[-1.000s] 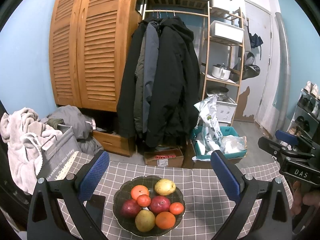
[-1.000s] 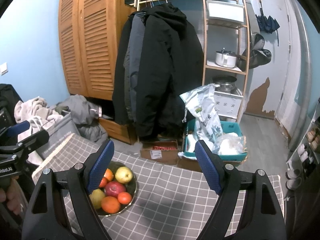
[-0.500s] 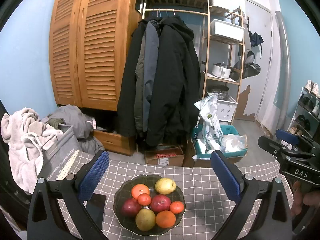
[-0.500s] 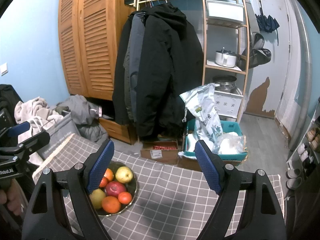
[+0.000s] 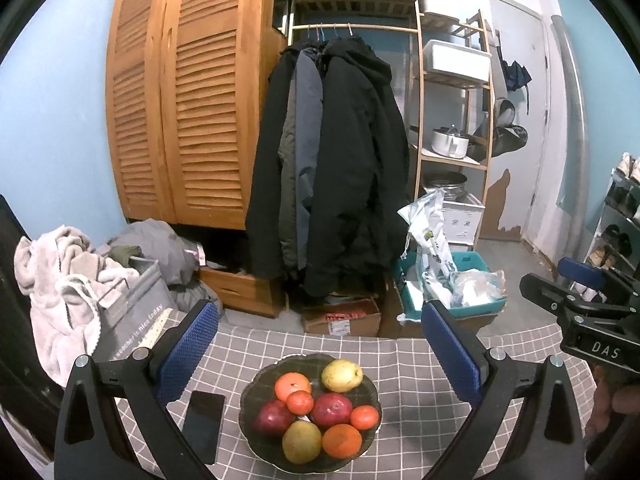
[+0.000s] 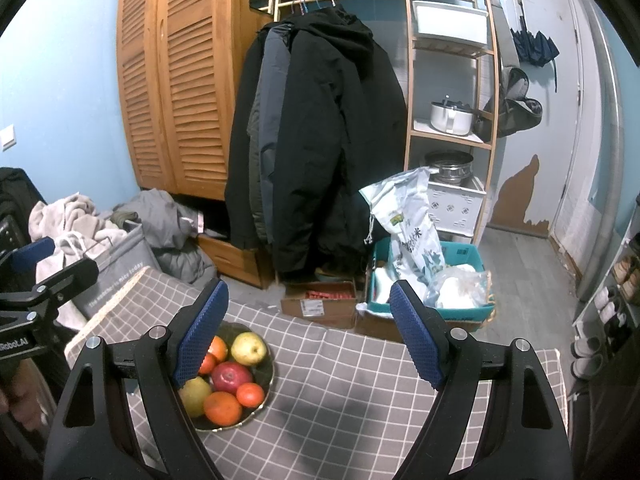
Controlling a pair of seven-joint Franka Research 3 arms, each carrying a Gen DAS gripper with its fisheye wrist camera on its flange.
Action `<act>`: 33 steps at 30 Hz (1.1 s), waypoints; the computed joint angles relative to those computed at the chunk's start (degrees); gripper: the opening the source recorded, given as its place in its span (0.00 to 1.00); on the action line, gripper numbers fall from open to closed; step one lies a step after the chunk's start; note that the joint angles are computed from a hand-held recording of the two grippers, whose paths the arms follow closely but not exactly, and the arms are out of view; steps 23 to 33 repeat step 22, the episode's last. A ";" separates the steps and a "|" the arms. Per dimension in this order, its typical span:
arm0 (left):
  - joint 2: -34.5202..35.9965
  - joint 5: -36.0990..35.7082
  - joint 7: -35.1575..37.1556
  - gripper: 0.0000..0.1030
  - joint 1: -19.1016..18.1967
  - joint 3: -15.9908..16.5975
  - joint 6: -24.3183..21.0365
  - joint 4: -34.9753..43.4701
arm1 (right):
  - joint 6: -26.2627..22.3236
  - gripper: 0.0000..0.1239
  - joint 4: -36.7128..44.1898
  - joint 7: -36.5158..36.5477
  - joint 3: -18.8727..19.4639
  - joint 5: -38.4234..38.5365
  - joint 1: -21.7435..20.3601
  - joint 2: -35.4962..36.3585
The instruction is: Organize fruits
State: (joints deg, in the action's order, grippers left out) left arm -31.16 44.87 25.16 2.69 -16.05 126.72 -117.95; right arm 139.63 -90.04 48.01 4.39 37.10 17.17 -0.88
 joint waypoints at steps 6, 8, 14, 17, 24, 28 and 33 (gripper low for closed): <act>0.84 -0.38 0.07 0.99 -0.19 -0.06 -1.32 1.25 | 0.05 0.66 -0.04 0.04 0.00 -0.04 0.03 -0.05; 0.84 -0.60 -0.13 0.99 -0.26 0.14 -1.33 1.35 | 0.05 0.66 -0.03 0.10 0.01 -0.05 0.05 -0.05; 0.68 -1.41 -0.48 0.99 -0.46 0.74 -0.73 1.29 | -0.03 0.66 -0.03 0.09 -0.01 -0.07 0.05 -0.07; 0.48 -1.64 -0.48 0.99 -0.48 0.80 -0.11 1.06 | 0.04 0.66 -0.04 -0.02 0.00 -0.07 0.06 -0.07; 0.42 -1.90 -0.35 0.99 -0.41 0.65 0.09 0.99 | 0.03 0.66 -0.06 0.04 0.00 -0.06 0.07 -0.10; 0.42 -1.90 -0.35 0.99 -0.41 0.65 0.09 0.99 | 0.03 0.66 -0.06 0.04 0.00 -0.06 0.07 -0.10; 0.42 -1.90 -0.35 0.99 -0.41 0.65 0.09 0.99 | 0.03 0.66 -0.06 0.04 0.00 -0.06 0.07 -0.10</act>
